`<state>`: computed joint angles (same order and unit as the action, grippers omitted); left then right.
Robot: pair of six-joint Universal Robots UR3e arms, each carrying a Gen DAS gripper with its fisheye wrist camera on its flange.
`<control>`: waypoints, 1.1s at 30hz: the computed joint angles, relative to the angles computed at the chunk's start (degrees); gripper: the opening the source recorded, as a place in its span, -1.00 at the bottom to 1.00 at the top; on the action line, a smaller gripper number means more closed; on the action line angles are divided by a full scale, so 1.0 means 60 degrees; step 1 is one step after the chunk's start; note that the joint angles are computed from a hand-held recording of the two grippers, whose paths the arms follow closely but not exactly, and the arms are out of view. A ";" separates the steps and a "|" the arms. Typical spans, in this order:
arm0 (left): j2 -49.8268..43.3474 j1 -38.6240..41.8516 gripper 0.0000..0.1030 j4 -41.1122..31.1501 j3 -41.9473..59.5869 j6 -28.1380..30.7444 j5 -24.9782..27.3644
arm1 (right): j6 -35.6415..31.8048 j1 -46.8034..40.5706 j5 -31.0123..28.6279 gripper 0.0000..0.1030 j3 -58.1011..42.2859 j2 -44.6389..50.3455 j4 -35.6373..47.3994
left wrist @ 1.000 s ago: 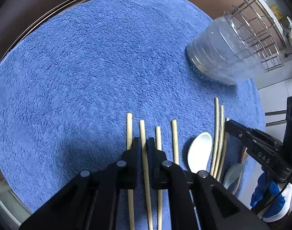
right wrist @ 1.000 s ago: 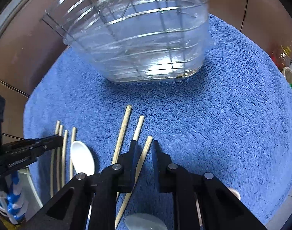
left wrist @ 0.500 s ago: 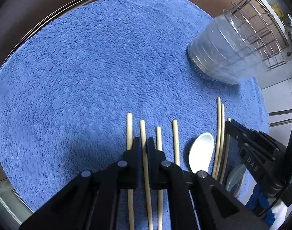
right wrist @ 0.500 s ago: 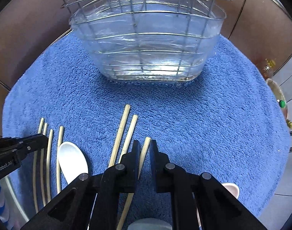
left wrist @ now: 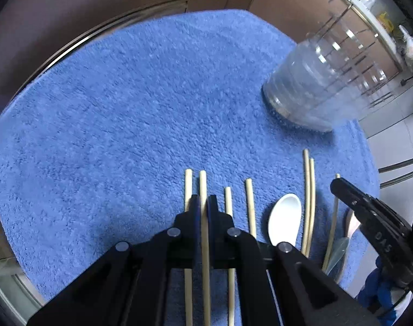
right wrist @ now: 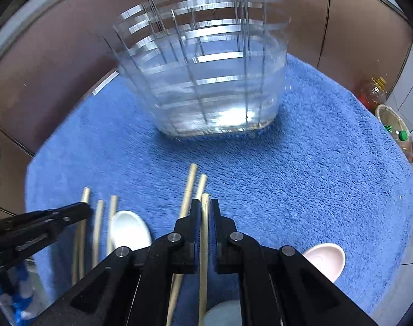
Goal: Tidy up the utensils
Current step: 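Lift the chopstick with the right tool and drop it into the holder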
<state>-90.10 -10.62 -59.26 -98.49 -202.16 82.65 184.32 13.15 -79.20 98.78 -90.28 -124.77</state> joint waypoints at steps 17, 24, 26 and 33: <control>0.3890 0.0065 -0.92 0.0907 -0.1504 0.0203 0.0111 | -0.2115 -0.3379 0.4304 -0.88 0.1908 -0.4479 0.0980; 0.3295 -0.0617 -0.92 0.0955 0.0478 0.0103 0.1021 | -0.3150 -0.5276 0.6177 -0.88 0.1108 -0.5211 0.2161; 0.2806 -0.0707 -0.92 0.1124 0.1171 0.0027 0.0995 | -0.3526 -0.5837 0.6761 -0.88 0.0513 -0.5259 0.2727; 0.0953 -0.0425 -0.92 0.1309 0.4640 0.0145 0.0423 | -0.3113 -0.6380 0.8022 -0.88 -0.1328 -0.4008 0.1747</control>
